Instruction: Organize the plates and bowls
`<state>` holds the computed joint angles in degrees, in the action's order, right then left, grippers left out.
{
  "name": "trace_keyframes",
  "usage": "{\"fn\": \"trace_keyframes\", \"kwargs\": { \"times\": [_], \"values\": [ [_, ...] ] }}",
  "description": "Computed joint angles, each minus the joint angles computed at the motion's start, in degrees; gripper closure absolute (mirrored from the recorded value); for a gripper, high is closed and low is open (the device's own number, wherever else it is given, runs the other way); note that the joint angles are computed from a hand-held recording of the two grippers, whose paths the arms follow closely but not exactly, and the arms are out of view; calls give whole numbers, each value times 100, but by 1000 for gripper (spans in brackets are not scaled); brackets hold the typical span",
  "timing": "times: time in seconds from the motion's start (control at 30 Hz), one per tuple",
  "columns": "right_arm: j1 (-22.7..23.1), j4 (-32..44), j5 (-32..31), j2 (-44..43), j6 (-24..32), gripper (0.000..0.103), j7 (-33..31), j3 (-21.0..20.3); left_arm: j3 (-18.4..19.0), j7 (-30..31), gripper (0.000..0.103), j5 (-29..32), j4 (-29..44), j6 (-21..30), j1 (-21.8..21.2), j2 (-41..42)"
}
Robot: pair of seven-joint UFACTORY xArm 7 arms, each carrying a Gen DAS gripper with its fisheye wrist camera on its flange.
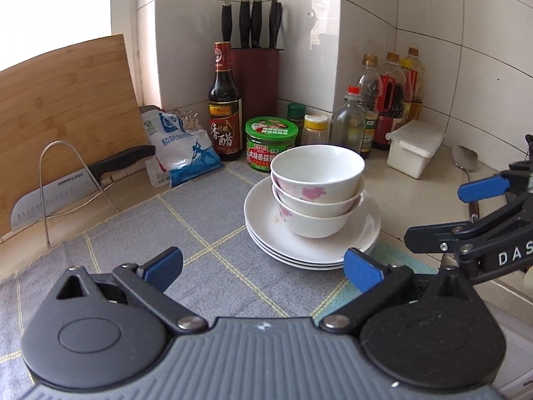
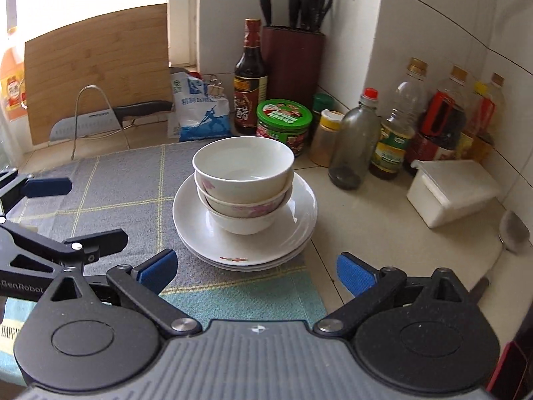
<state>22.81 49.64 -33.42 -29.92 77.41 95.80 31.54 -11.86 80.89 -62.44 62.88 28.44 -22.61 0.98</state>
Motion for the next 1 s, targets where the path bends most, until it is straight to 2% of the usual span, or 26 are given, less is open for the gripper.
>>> {"fn": "trace_keyframes", "kwargs": {
  "times": [0.03, 0.13, 0.33, 0.63, 1.0],
  "values": [
    [53, 13, -43, 40, 31, 0, 87, -22, 4, -26, 1, 5, -54, -22, 5, -73],
    [-74, 301, -81, 155, 374, 0, 424, 327, 47, -129, 1, 21, -173, -69, -9, -267],
    [62, 516, -260, 320, 656, 0, 722, 407, 177, -546, 1, 359, -339, -148, -88, -578],
    [288, 750, -420, 653, 850, 0, 1013, 287, 266, -1327, 1, 914, -332, -235, -124, -616],
    [562, 815, -523, 780, 970, 0, 1155, 103, 318, -1650, 1, 1208, -360, -264, -167, -670]
  ]
}}
